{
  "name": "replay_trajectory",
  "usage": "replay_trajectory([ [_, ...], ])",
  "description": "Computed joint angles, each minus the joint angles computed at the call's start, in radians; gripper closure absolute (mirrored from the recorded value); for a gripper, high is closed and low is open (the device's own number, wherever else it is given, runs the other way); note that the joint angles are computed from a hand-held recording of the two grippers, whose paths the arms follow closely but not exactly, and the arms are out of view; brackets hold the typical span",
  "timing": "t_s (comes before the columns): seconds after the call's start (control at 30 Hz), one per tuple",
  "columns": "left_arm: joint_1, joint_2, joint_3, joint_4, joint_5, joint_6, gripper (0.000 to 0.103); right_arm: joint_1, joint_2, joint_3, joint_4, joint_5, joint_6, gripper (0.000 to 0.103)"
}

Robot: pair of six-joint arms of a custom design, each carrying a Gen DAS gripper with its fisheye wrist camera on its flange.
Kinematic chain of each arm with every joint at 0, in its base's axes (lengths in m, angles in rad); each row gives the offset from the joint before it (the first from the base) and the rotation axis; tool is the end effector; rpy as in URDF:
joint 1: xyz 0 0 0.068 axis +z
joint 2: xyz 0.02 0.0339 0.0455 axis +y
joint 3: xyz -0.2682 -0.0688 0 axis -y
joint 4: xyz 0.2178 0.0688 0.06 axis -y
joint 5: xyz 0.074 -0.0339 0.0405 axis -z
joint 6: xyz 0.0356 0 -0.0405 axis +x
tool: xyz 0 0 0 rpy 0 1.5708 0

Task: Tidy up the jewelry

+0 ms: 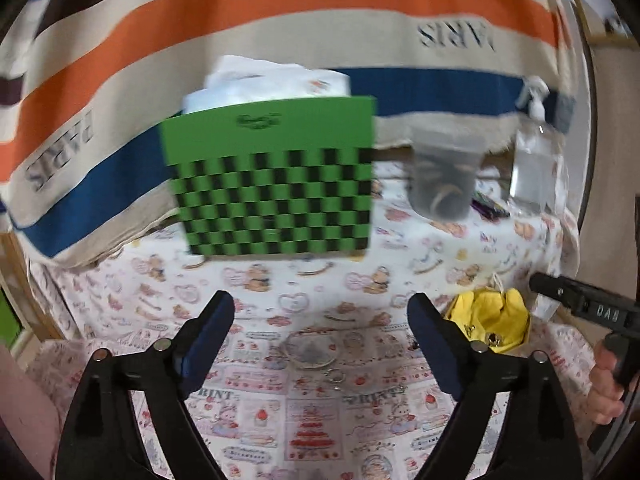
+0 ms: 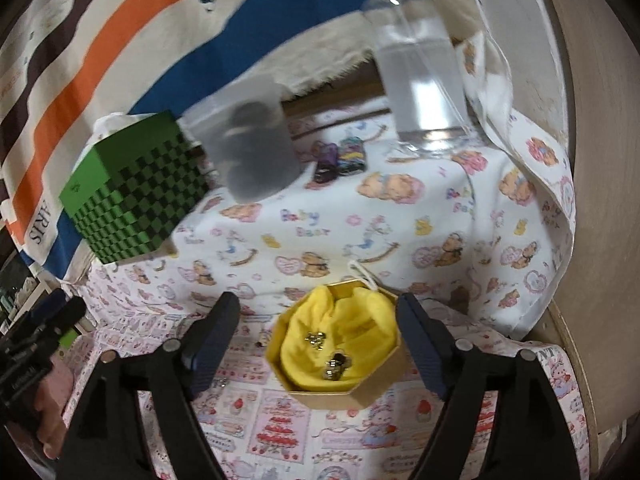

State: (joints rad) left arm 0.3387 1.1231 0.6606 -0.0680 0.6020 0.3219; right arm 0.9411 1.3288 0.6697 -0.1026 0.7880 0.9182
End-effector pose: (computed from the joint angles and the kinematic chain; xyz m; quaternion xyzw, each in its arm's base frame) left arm 0.2092 0.0523 0.2595 0.1404 0.8299 -0.0894 0.5324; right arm 0.1596 0.1762 0.2195 0.1414 0.8505 0.0802 0.5002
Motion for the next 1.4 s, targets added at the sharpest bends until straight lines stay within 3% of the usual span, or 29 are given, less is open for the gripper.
replay_trajectory([
  [0.2,0.142,0.102,-0.001,0.052,0.099,-0.028,0.014,0.046,0.047,0.028,0.0,0.035,-0.011,0.023],
  [0.37,0.137,0.175,-0.028,0.15,0.016,-0.001,0.014,0.038,0.106,0.049,-0.007,0.04,-0.004,0.022],
  [0.8,0.226,0.294,0.075,0.069,0.061,-0.04,0.014,0.033,0.142,0.051,-0.008,0.043,0.015,0.017],
  [1.0,0.202,0.292,0.012,0.208,-0.045,-0.059,0.014,0.062,0.156,0.098,-0.013,0.029,0.012,0.017],
  [1.17,0.228,0.321,0.061,0.123,0.024,-0.063,0.014,0.066,0.203,0.204,-0.045,-0.034,0.011,0.012],
  [1.4,0.239,0.346,0.078,0.134,0.013,-0.083,0.014,0.043,0.397,0.483,-0.256,-0.091,-0.009,0.012],
])
